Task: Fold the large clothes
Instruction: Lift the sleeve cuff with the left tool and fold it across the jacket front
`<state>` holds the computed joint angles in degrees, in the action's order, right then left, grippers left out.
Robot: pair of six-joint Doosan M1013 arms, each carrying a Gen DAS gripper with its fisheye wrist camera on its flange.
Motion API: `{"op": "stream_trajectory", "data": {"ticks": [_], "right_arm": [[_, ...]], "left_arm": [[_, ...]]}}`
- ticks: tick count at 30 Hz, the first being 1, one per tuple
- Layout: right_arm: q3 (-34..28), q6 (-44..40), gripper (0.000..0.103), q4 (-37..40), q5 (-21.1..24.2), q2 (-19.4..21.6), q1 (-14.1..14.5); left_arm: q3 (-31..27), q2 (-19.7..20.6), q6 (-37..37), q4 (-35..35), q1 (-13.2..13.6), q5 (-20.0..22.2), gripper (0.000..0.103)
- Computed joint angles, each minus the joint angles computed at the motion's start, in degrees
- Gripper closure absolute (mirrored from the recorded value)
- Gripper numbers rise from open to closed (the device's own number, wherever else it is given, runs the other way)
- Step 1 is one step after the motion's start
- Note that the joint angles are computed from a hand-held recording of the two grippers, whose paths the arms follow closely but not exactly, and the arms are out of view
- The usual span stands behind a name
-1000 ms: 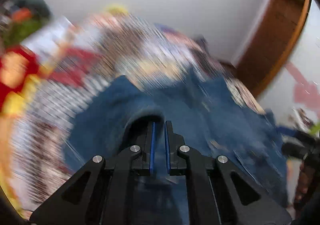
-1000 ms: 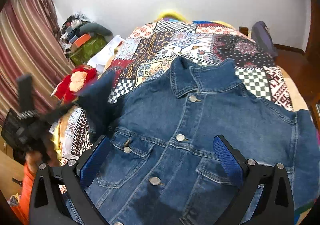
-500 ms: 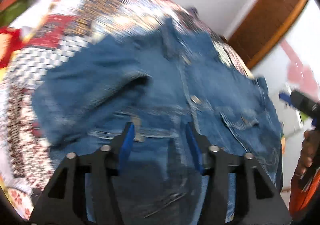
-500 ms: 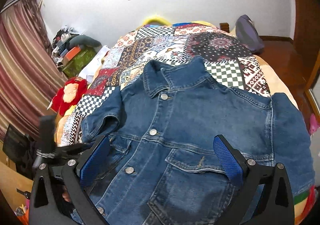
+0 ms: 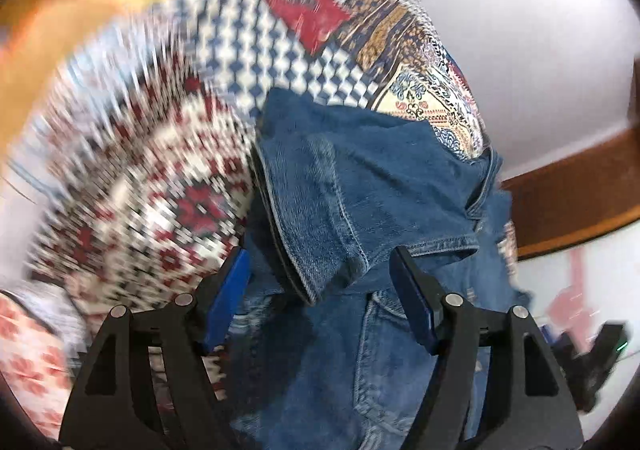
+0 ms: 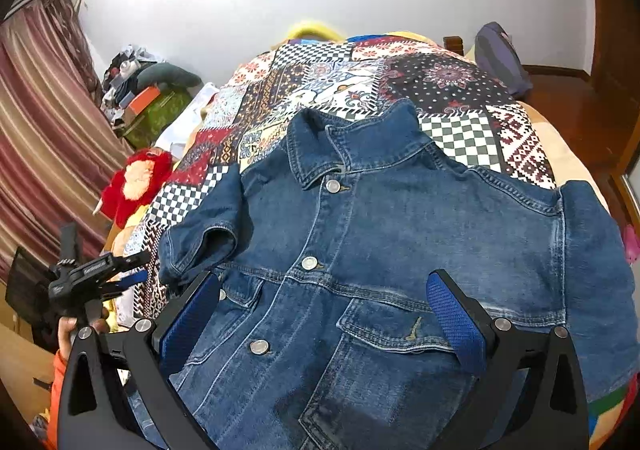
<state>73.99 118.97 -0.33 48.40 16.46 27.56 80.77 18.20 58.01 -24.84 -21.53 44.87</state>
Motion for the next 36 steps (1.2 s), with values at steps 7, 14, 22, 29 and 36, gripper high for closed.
{"op": "stream_trajectory", "data": {"ticks": [7, 14, 22, 29, 36], "right_arm": [[-0.8, 0.49, 0.0, -0.94, 1.07, 0.72, 0.01], [-0.76, 0.32, 0.0, -0.29, 1.73, 1.09, -0.22], [0.56, 0.0, 0.0, 0.15, 0.55, 0.23, -0.69], [2.69, 0.87, 0.0, -0.98, -1.94, -1.74, -1.21], [4.91, 3.7, 0.0, -3.4, -4.21, -4.52, -2.36]], "left_arm": [[0.39, 2.86, 2.46, -9.61, 1.03, -1.59, 0.034], [-5.4, 5.26, -2.78, 5.74, -0.76, 3.37, 0.075], [-12.01, 3.68, -3.45, 30.33, -6.78, 4.9, 0.091], [-21.15, 5.29, 6.67, 31.97, -10.74, 2.5, 0.093], [-31.61, 10.75, 17.49, 26.79, -14.79, 3.58, 0.093]]}}
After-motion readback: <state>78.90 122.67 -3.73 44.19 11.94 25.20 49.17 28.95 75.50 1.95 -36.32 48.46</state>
